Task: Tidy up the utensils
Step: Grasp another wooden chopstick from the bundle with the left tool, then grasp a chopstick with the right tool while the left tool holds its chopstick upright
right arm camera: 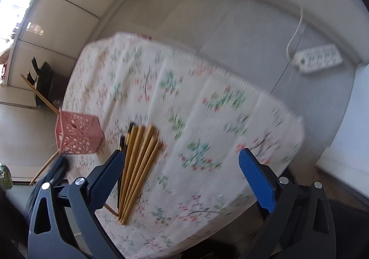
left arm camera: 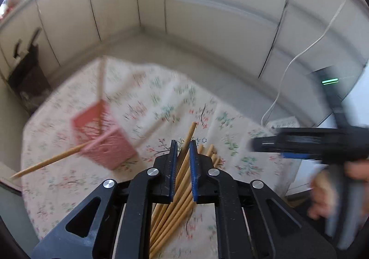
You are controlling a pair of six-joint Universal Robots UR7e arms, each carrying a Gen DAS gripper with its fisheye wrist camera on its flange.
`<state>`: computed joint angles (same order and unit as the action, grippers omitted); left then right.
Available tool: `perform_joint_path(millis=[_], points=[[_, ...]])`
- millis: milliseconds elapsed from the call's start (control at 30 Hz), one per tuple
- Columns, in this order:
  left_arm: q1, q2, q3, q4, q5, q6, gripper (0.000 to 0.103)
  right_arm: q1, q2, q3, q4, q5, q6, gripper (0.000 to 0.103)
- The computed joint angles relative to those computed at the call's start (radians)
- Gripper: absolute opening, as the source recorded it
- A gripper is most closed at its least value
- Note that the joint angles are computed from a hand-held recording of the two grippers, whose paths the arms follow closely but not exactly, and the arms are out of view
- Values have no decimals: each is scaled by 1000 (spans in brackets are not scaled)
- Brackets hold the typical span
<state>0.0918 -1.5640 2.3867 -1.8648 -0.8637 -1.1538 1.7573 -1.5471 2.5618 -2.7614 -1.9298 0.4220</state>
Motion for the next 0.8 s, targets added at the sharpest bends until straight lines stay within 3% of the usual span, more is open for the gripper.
perform_joint_path(millis=[33,133,333,500,800], points=[[-42,-25,7,31,0,-40,10,-1,25,-8,17,18,8,74],[-195,-110,7,189,21,-194,9,2,83,-25,36,50,34,55],[-367,-214,15,341,42,-398,5,39,187,-57,38,26,100,30],[-448,-262,2,440,77,-492,5,27,238,-69,13,29,152,16],[-509,-297,-25,545,88,-576,4,23,275,-74,-36,55,204,15]])
